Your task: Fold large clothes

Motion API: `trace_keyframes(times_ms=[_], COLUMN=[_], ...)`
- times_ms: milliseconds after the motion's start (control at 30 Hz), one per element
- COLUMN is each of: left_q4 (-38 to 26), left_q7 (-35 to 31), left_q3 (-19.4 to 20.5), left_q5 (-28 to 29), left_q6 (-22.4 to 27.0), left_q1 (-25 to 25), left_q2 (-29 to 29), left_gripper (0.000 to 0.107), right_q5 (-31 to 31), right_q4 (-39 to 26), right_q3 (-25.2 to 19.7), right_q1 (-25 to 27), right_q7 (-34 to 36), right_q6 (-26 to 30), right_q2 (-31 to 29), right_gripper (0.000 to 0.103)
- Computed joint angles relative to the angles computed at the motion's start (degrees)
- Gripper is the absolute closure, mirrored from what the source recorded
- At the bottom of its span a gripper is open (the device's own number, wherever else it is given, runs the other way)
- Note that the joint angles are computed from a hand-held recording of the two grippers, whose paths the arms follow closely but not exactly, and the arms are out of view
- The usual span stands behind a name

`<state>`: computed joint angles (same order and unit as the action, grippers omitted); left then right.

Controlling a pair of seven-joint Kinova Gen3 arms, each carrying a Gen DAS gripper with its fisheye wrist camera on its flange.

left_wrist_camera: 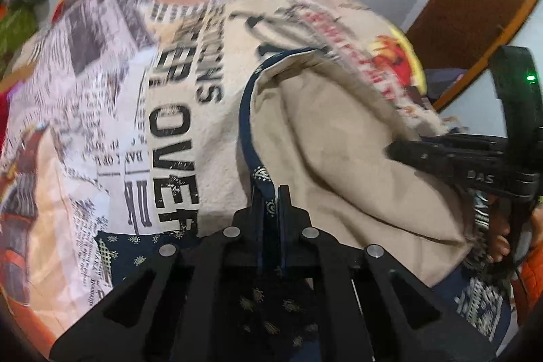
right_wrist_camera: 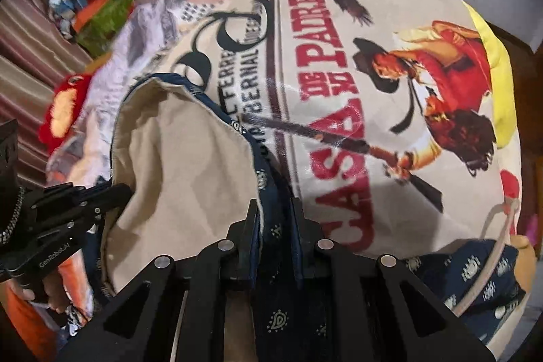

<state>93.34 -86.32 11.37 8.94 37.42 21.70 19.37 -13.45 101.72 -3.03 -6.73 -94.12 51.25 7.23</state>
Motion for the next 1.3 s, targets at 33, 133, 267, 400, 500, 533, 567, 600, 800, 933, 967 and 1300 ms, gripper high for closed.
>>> trace_keyframes(times_ms=[33,133,267,400,500,533,567,600,800,933,967,1300], left_q4=[0.8,2.8,5.5,8.6,11.6,13.0,13.8,15.2,20.5,21.7,21.7,16.4], left_q7=[-1.1,-4.1,-4.2,-4.3,-5.3,-5.6,-5.1,-5.0,-1.3,-2.1,-1.2,-3.3], left_q3=[0.6,1.8,1.7,2.0,2.4,2.6,2.7,2.9,2.9,0.5,0.1,-3.8], left_q5=[0.5,2.2,1.3,2.0,4.3,5.0,4.9,5.1,4.7,7.8,7.5,13.2], left_q6=[-0.4,-0.4,0.4,1.5,2.2,2.4,2.4,2.1,3.0,4.7,4.7,2.8], left_q1=[-0.4,-1.2,0.7,1.8,2.1,2.4,2.8,3.2,4.1,1.9,1.2,-7.2], left_q2=[-1.5,-5.6,-10.2,-13.6,-15.6,-16.2,-16.6,-17.3,-20.1,-22.8,-23.4,-14.9], left_gripper=[0.103,0.103,0.103,0.103,0.103,0.103,0.103,0.103,0.090,0.052,0.049,0.041], right_q5=[-1.2,-3.7,-3.9,-4.5,-5.7,-4.6,-3.3,-2.6,-0.4,2.4,3.2,2.6], right_q4=[1.0,3.0,5.4,7.3,9.1,9.5,9.8,10.0,10.9,12.6,13.0,13.5], right_q3=[-0.1,-0.1,0.1,0.5,1.2,0.2,-0.7,-1.2,-1.0,-1.6,-1.6,5.1], right_q1=[0.5,0.9,-0.4,-1.9,-3.2,-3.1,-3.2,-3.4,-3.6,-2.4,-2.0,1.1], right_q7=[1.5,4.0,4.9,4.7,5.0,4.0,2.7,1.6,-2.9,-5.6,-6.1,-4.7], right_q6=[-0.7,-1.0,-0.2,2.4,4.7,5.3,5.9,6.8,13.0,16.2,16.7,16.9], right_q2=[-1.3,-5.4,-12.0,-17.3,-22.1,-23.9,-25.6,-27.3,-32.3,-32.4,-32.3,-32.7], right_gripper=[0.090,0.091,0.091,0.092,0.092,0.092,0.092,0.092,0.091,0.091,0.091,0.091])
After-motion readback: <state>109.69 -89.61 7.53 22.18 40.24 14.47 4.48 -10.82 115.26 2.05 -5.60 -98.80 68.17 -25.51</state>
